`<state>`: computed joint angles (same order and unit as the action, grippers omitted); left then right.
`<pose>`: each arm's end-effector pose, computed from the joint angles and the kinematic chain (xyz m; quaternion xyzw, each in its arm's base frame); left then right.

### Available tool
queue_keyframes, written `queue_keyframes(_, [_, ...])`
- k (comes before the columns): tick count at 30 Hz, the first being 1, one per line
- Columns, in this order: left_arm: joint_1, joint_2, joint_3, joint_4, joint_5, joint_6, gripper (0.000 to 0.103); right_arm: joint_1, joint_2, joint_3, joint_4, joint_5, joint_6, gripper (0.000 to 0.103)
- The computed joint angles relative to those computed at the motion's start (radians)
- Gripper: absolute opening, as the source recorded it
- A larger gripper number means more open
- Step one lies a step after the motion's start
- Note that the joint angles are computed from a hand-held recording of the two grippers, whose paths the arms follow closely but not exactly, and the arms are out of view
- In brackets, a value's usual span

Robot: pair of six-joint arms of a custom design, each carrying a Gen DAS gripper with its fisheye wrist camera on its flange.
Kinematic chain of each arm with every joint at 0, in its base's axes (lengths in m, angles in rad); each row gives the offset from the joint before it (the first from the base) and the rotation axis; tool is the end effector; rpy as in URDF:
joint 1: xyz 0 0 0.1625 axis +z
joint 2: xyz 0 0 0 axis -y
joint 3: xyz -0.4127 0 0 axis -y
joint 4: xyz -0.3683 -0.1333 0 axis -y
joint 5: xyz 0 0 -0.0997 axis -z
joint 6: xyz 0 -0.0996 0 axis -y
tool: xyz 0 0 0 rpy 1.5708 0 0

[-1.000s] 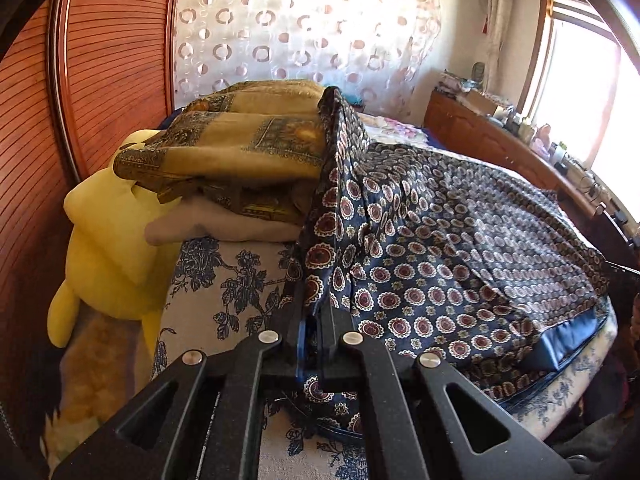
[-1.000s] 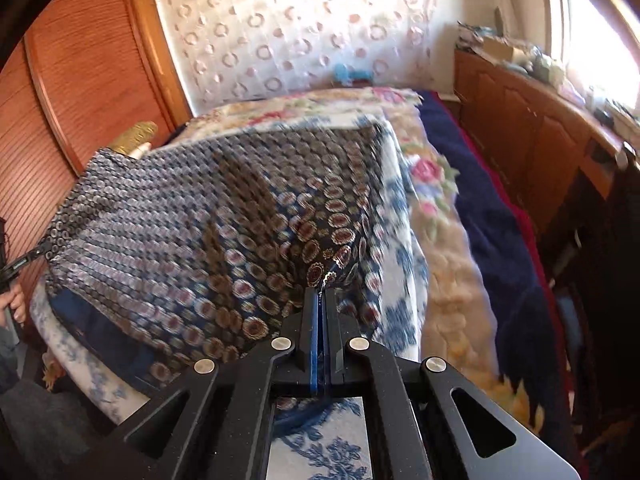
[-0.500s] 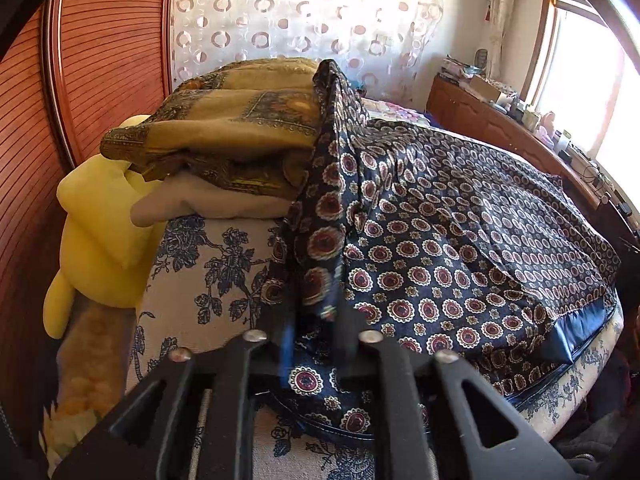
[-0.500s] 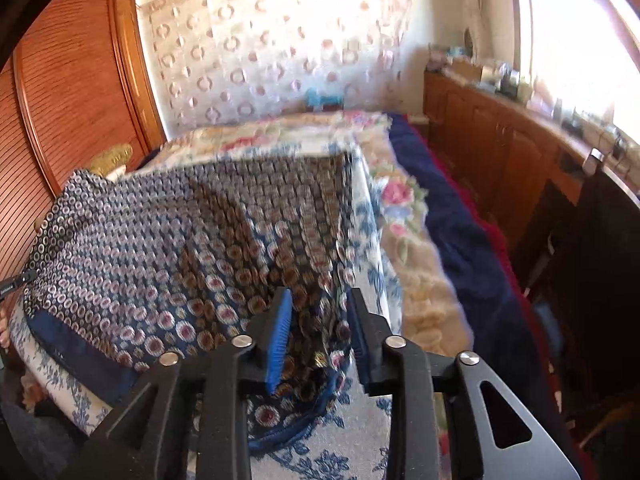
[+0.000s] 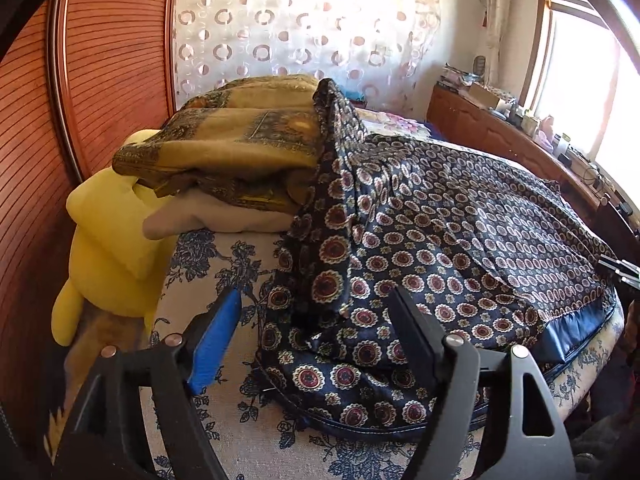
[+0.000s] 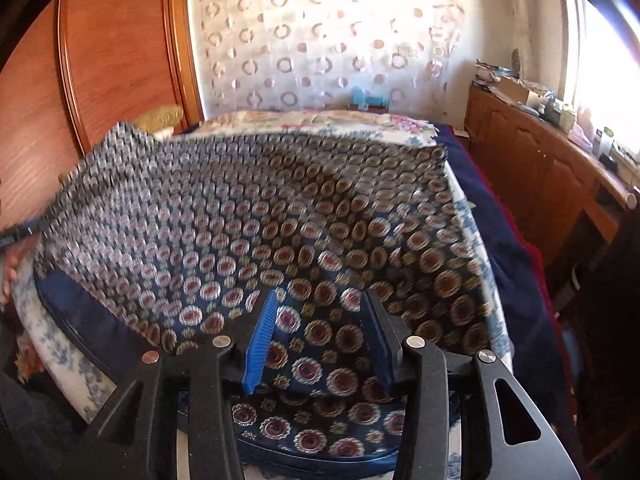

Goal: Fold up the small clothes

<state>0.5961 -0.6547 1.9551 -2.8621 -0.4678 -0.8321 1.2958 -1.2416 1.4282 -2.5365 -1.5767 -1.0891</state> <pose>-0.3097 -0.4786 0.0131 0.0631 0.8494 -0.4091 0.3273 -0.0450 -0.6484 0.4839 0.3652 -0.8499 0.2931 0.2415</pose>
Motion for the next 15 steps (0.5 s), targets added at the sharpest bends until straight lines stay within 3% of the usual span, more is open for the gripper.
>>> queue_keyframes(5, [0.000,-0.008,0.000,0.088,0.030,-0.095,0.077,0.008,0.017,0.040,-0.065,-0.057,-0.026,0.046])
queue_keyframes(6, [-0.002,-0.010,0.005,0.089,0.037,-0.107,0.076,0.005,0.016,0.045,-0.074,-0.045,-0.022,0.054])
queue_keyframes(15, [0.000,-0.029,0.028,0.073,0.052,-0.154,0.077,-0.017,0.010,0.073,-0.120,-0.012,-0.007,0.078])
